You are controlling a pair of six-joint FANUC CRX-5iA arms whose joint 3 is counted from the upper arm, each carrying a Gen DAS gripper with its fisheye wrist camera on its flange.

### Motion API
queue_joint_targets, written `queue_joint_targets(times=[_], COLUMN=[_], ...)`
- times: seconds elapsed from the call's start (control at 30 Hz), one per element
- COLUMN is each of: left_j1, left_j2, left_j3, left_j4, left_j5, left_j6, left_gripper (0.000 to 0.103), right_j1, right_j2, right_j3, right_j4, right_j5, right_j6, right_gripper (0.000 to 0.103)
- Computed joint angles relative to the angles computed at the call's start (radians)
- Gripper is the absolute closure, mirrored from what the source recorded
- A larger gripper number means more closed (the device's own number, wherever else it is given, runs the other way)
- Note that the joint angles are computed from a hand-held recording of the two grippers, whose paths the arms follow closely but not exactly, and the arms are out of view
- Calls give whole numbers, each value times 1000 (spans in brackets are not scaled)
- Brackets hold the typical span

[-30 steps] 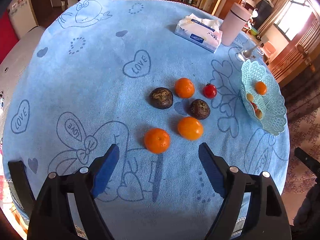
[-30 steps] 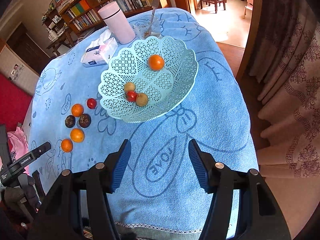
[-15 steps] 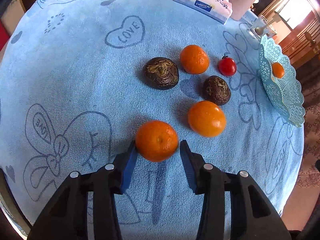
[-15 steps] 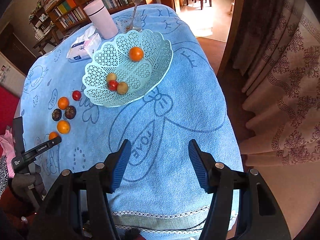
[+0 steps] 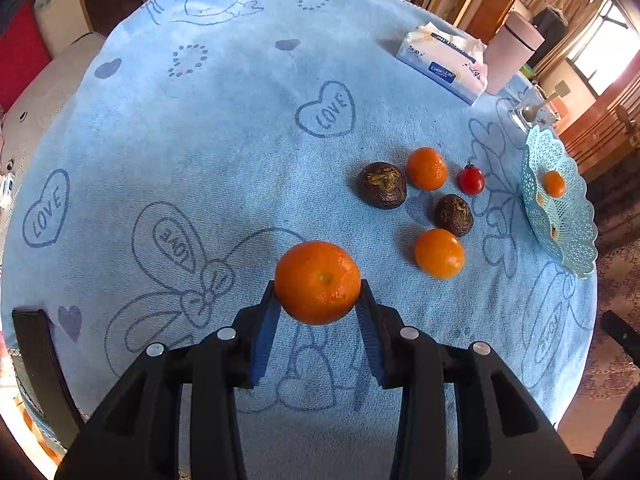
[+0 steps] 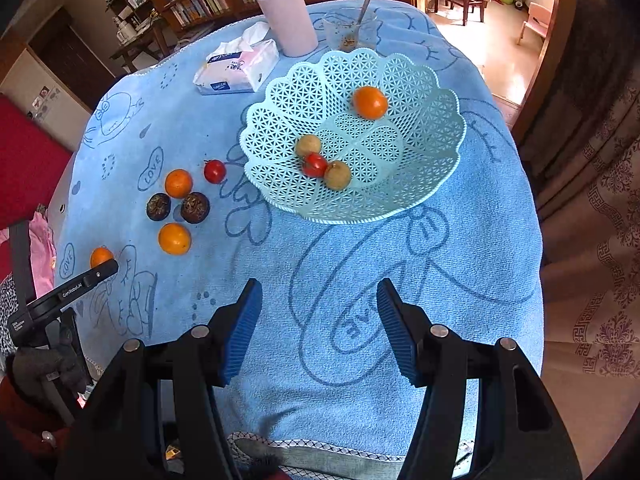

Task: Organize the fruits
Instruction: 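Move the left tool to a round orange mandarin and grasp it, then grasp an egg-shaped orange with the right tool while the left tool holds the mandarin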

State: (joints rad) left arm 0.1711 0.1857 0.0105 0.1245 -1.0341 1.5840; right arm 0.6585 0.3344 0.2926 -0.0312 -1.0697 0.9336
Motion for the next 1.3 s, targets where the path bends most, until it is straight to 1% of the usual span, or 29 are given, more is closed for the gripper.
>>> queue_joint_targets(times=[0.17, 0.37, 0.5, 0.7, 0.9, 1.0, 1.03, 1.1, 1.13, 1.2, 1.3], left_j1=[64, 156, 220, 307, 351, 361, 363, 363, 362, 358, 348], left_j2=[-65, -131, -152, -155, -147, -141, -138, -133, -130, -125, -118], left_j3=[-33, -83, -101, -94, -79, -72, -69, -64, -61, -56, -53], left_j4=[-10, -1, 10, 23, 35, 35, 36, 35, 35, 34, 35], left_j5=[-13, -31, -39, -45, -48, -49, -49, -48, -48, -49, -48], left_j6=[-15, -99, -170, -265, -332, -346, -349, -355, -357, -359, -359], left_gripper=[64, 64, 64, 64, 64, 64, 64, 64, 64, 64, 64], right_j1=[32, 81, 110, 148, 159, 167, 169, 172, 174, 175, 179], right_j2=[95, 216, 301, 409, 465, 486, 491, 499, 502, 497, 496], right_j3=[128, 272, 372, 488, 549, 566, 570, 574, 575, 564, 566], right_j4=[-62, -109, -96, -8, 15, 31, 38, 52, 63, 69, 80], right_j5=[-28, -55, -69, -95, -117, -123, -127, -138, -144, -138, -155], right_j6=[58, 65, 26, -84, -139, -161, -167, -172, -174, -166, -155], right_gripper=[42, 42, 42, 42, 42, 42, 44, 51, 57, 57, 58])
